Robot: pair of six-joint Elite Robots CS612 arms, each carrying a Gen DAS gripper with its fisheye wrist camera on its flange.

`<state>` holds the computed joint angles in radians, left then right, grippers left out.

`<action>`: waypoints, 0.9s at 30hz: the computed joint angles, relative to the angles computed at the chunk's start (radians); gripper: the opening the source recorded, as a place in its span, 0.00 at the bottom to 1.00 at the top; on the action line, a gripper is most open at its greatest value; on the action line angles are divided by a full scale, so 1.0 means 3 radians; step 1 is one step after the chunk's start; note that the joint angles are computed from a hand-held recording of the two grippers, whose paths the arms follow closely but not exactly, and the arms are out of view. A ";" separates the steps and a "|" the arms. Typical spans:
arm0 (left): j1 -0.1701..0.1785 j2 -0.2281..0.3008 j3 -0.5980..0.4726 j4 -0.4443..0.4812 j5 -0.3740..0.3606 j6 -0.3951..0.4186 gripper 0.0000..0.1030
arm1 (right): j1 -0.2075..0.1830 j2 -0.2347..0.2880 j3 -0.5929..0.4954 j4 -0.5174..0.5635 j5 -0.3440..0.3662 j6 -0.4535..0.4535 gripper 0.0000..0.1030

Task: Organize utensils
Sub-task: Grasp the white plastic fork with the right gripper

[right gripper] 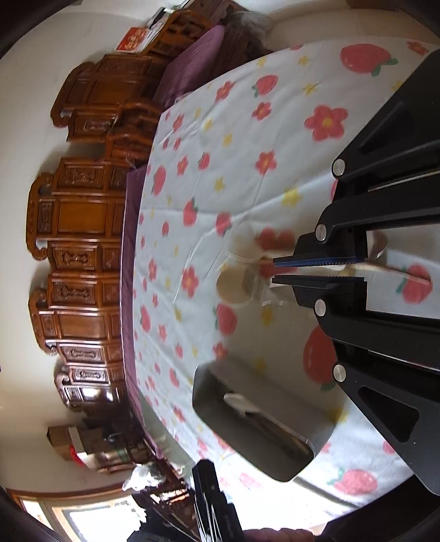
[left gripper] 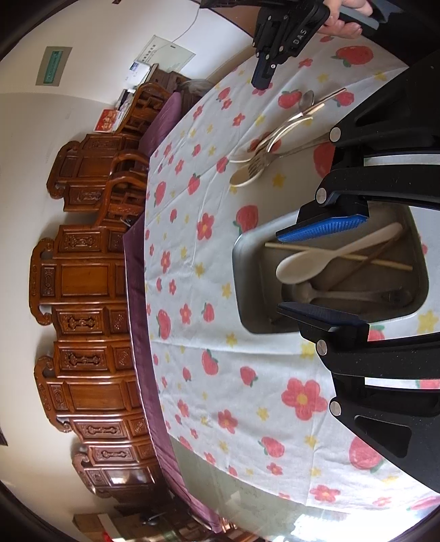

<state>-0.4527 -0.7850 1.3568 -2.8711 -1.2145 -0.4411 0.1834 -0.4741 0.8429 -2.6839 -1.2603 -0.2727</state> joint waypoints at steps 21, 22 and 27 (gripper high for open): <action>-0.0166 0.0133 -0.0138 -0.0001 -0.0116 0.0235 0.34 | 0.0009 0.0424 -0.0640 0.0494 0.0181 0.0045 0.14; -0.0168 0.0136 -0.0144 -0.0006 -0.0114 0.0228 0.34 | 0.0012 0.0466 -0.0724 0.0539 0.0193 0.0037 0.13; -0.0179 0.0144 -0.0154 -0.0039 -0.0087 0.0220 0.34 | 0.0025 0.0722 -0.1264 0.0906 0.0256 -0.0002 0.14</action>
<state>-0.5063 -0.7419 1.3107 -2.8828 -1.2407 -0.3753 0.1908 -0.2574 0.4638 -2.4120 -1.1834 -0.2731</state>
